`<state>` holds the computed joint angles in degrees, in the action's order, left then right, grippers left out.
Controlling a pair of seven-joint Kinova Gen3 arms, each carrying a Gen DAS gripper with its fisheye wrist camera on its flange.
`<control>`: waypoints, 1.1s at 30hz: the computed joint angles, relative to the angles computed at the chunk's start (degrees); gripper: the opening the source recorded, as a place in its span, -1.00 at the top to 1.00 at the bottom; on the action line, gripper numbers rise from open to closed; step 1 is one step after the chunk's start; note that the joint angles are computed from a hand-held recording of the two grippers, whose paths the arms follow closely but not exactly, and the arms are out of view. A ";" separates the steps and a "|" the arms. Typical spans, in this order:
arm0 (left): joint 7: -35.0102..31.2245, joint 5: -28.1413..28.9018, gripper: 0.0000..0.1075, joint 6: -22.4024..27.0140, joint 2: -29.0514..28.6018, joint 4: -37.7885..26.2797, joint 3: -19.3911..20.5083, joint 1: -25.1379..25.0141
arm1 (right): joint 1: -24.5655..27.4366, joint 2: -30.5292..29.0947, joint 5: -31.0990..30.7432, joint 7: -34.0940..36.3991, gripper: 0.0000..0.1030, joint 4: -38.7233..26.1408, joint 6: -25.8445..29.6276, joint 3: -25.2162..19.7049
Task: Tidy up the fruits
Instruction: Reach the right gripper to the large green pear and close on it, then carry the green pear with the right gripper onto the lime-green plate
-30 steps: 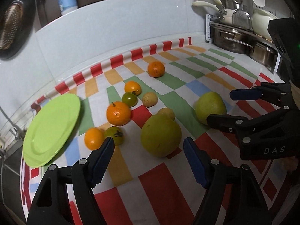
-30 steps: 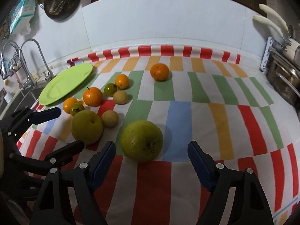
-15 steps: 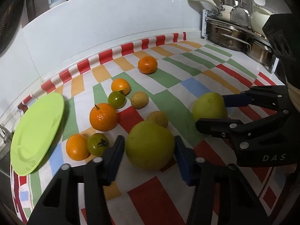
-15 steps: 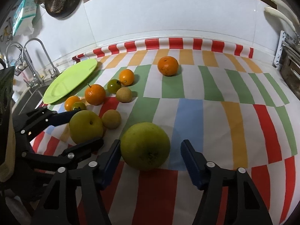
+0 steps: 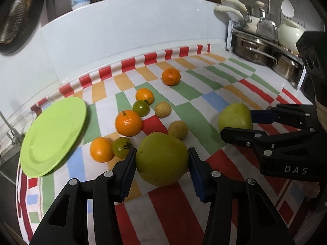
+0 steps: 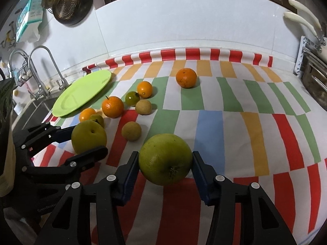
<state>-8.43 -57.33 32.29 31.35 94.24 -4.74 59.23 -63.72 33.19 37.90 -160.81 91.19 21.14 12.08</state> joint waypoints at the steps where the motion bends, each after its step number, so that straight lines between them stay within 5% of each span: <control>1: 1.10 -0.57 0.09 0.30 -0.38 0.36 -0.56 0.78 | -0.81 -0.24 0.42 -0.81 0.00 0.32 -0.16 0.73; 6: 6.69 -4.12 0.09 2.52 -2.76 2.31 -0.49 2.53 | -5.47 -1.42 4.55 -6.74 0.00 1.48 0.72 4.14; 14: 15.92 -11.25 0.09 6.15 -7.23 6.57 2.59 3.09 | -8.92 -3.49 13.55 -16.34 0.00 1.93 5.00 3.45; 33: 24.35 -18.86 0.09 16.68 -17.79 17.08 13.05 -4.01 | -6.51 -0.09 24.25 -21.05 0.00 -9.52 14.71 -8.60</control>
<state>15.92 -76.19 48.97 13.55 111.32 8.30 55.22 -70.23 33.10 62.16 -181.87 81.67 35.85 3.47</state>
